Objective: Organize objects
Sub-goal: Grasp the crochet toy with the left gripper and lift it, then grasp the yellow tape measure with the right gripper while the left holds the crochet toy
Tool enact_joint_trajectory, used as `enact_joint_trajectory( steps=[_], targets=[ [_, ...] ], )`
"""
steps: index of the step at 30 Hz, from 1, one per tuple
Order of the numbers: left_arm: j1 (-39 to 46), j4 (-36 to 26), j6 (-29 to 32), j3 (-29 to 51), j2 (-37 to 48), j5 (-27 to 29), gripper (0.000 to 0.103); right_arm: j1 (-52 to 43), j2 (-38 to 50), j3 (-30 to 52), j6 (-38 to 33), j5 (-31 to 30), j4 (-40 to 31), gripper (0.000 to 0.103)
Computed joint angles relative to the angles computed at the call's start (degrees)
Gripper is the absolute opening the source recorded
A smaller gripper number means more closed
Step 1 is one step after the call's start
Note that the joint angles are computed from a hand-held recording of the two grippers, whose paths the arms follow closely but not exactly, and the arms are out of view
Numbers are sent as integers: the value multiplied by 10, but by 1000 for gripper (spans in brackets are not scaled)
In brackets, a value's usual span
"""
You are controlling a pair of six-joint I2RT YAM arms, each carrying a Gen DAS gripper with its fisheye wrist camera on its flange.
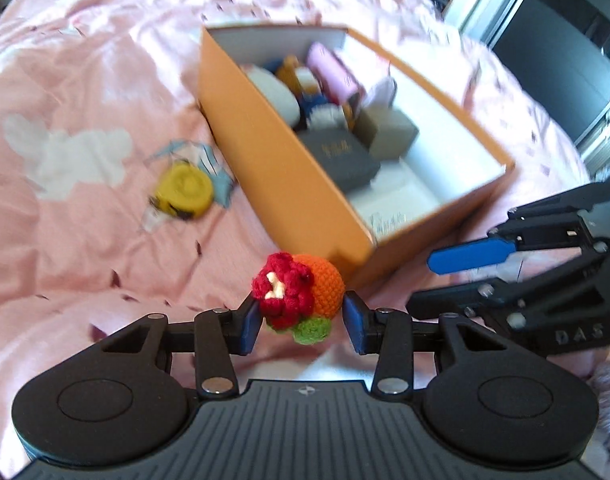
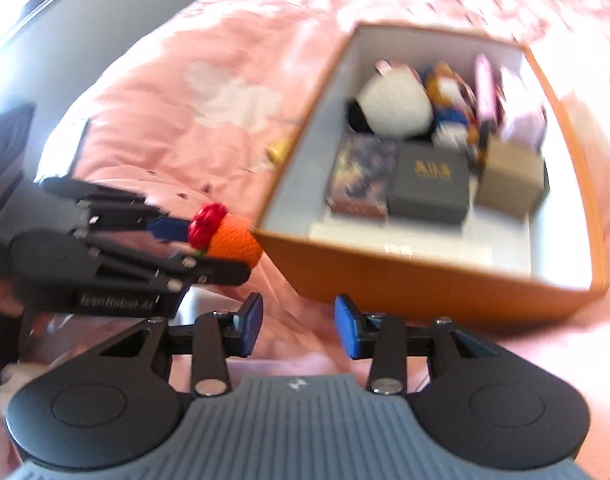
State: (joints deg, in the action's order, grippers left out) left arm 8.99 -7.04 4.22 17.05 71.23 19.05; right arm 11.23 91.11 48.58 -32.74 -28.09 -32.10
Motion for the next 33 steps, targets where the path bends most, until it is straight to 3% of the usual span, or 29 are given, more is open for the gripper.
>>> enact_joint_trajectory(
  steps=[4, 9, 12, 17, 22, 26, 33],
  targets=[
    [19, 42, -27, 11, 17, -2, 49, 28, -28, 29, -40, -4, -21, 42],
    [55, 12, -25, 30, -19, -16, 49, 88, -11, 83, -64, 20, -17, 42],
    [61, 20, -27, 35, -23, -45, 49, 127, 25, 120, -86, 49, -1, 42],
    [50, 89, -25, 37, 32, -104, 49, 180, 115, 197, -140, 102, 12, 43],
    [75, 126, -20, 62, 117, -93, 49, 212, 205, 278, -223, 132, -4, 44],
    [109, 154, -10, 68, 156, -63, 49, 232, 270, 347, -278, 153, -33, 57],
    [160, 163, -6, 87, 212, -39, 49, 266, 384, 487, -343, 212, -107, 58]
  ],
)
